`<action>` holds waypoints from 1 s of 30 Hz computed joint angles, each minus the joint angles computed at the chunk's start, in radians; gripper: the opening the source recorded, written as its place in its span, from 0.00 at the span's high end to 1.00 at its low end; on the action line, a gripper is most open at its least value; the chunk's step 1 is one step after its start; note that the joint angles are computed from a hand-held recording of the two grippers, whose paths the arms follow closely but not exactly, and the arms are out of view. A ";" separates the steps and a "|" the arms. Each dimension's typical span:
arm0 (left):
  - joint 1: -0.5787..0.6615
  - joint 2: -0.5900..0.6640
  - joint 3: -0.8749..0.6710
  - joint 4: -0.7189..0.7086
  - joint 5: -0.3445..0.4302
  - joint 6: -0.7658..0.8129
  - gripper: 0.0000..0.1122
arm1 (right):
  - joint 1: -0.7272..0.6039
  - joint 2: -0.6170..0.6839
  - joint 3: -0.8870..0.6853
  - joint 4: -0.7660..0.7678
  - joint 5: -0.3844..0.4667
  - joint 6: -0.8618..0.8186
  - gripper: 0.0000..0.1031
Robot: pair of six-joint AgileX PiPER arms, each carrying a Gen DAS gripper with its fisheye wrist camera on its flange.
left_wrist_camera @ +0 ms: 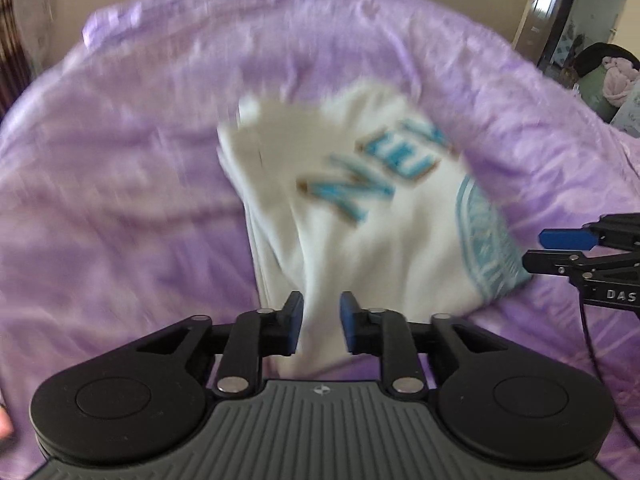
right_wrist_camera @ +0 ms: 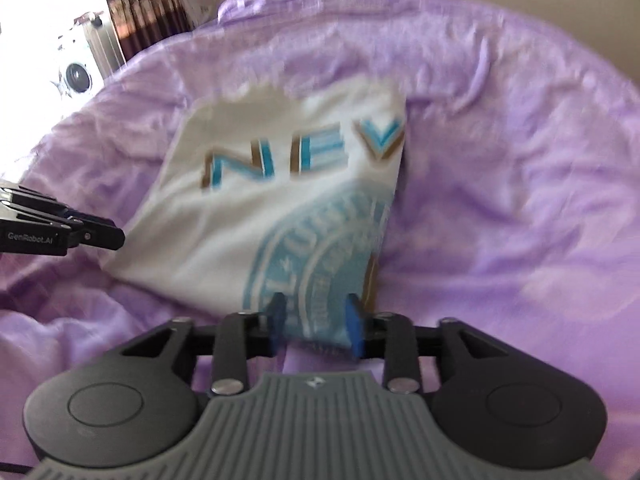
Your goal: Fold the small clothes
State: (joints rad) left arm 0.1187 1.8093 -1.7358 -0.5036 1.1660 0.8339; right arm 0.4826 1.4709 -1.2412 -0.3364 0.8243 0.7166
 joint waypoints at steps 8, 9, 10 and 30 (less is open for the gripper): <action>0.015 -0.221 0.097 -0.041 -0.120 -0.050 0.56 | 0.172 -0.113 -0.118 -0.222 0.152 0.163 0.42; 0.013 -0.246 0.115 -0.037 -0.133 -0.060 0.56 | 0.204 -0.121 -0.126 -0.256 0.173 0.194 0.40; 0.011 -0.270 0.134 -0.036 -0.144 -0.062 0.55 | 0.237 -0.128 -0.130 -0.291 0.191 0.224 0.37; -0.020 -0.440 0.451 0.057 -0.275 -0.161 0.27 | 0.472 -0.046 -0.109 -0.418 0.362 0.519 0.21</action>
State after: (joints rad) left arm 0.0983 1.3696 -1.2851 -0.4466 0.8906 0.6734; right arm 0.9544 1.4248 -1.3507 -0.7541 1.1868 1.2354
